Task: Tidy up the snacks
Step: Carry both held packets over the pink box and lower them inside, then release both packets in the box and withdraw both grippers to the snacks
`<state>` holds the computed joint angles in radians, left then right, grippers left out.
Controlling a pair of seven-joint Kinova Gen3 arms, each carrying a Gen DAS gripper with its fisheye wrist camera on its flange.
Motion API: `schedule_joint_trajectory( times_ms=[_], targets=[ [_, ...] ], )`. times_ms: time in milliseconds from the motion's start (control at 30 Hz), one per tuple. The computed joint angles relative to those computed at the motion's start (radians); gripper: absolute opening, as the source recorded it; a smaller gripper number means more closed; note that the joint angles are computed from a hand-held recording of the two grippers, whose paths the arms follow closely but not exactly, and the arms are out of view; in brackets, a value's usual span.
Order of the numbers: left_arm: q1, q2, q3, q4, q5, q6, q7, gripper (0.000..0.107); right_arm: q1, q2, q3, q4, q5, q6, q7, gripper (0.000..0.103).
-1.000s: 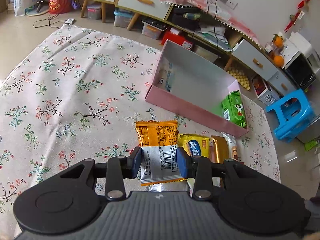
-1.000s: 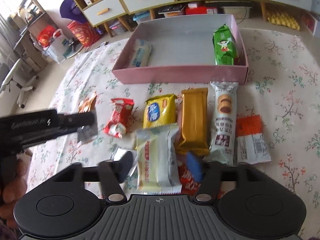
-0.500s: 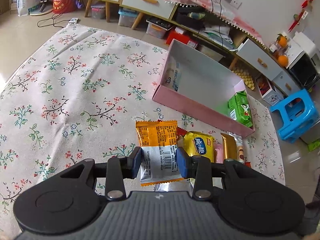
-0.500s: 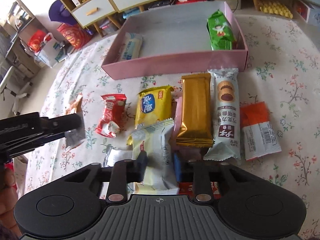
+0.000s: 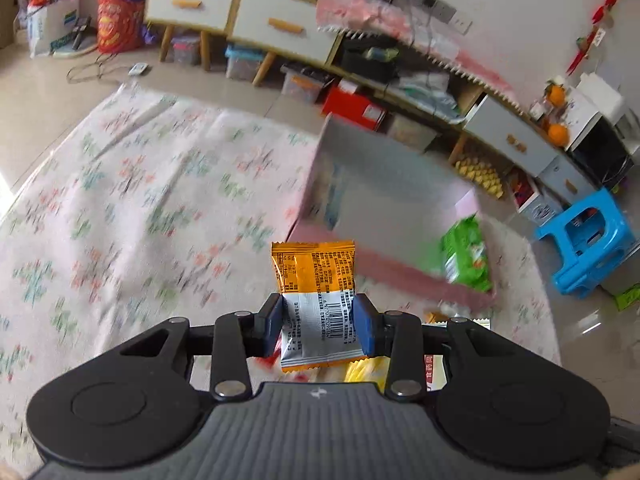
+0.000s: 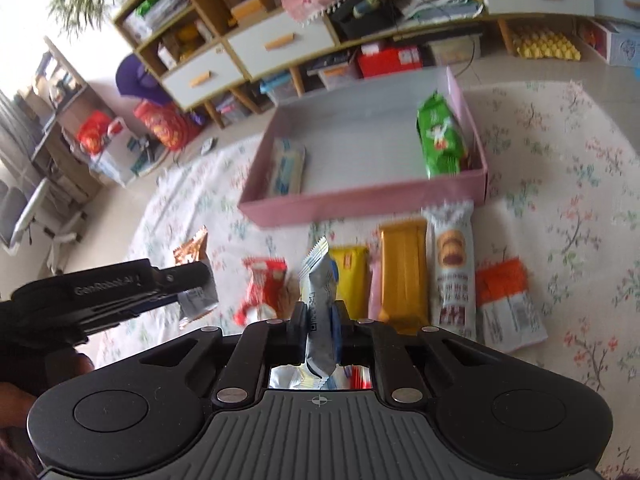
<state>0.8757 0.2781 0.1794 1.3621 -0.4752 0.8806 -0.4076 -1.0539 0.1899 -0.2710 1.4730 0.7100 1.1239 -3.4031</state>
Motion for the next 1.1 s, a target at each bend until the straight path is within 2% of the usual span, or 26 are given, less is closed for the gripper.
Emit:
schedule_joint_trajectory(
  times_ms=[133, 233, 300, 367, 500, 800, 867, 900, 933, 1000, 1100],
  targets=[
    [0.027, 0.058, -0.032, -0.077, -0.078, -0.033, 0.013, 0.035, -0.005, 0.022, 0.026, -0.060, 0.090, 0.089, 0.038, 0.012],
    [0.003, 0.124, -0.041, -0.150, -0.035, -0.065, -0.028, 0.035, -0.004, 0.062, 0.058, -0.117, 0.163, 0.169, 0.099, 0.012],
    [0.006, 0.172, -0.059, -0.197, -0.024, -0.077, -0.067, 0.035, 0.013, 0.088, 0.082, -0.142, 0.175, 0.185, 0.129, 0.012],
    [-0.004, 0.202, -0.063, -0.215, 0.008, -0.098, -0.124, 0.035, 0.041, 0.108, 0.100, -0.154, 0.157, 0.165, 0.159, 0.012],
    [-0.037, 0.233, -0.057, -0.228, 0.110, -0.116, -0.220, 0.035, 0.065, 0.168, 0.131, -0.209, 0.099, 0.188, 0.255, 0.012],
    [0.017, 0.282, -0.116, -0.302, 0.086, 0.011, -0.384, 0.035, 0.088, 0.202, 0.169, -0.185, 0.013, 0.158, 0.342, 0.013],
    [0.022, 0.279, -0.118, -0.309, 0.082, 0.033, -0.408, 0.037, 0.095, 0.198, 0.167, -0.178, -0.009, 0.143, 0.353, 0.017],
    [0.028, 0.276, -0.123, -0.309, 0.077, 0.042, -0.409, 0.041, 0.096, 0.199, 0.168, -0.184, -0.018, 0.150, 0.359, 0.018],
    [0.034, 0.271, -0.127, -0.309, 0.071, 0.050, -0.406, 0.050, 0.097, 0.197, 0.168, -0.186, -0.025, 0.150, 0.367, 0.018],
    [0.044, 0.260, -0.137, -0.303, 0.058, 0.050, -0.387, 0.058, 0.090, 0.188, 0.172, -0.186, -0.026, 0.162, 0.360, 0.020],
    [0.044, 0.234, -0.135, -0.278, 0.050, 0.034, -0.363, 0.057, 0.074, 0.175, 0.167, -0.176, -0.019, 0.184, 0.346, 0.022]
  ],
)
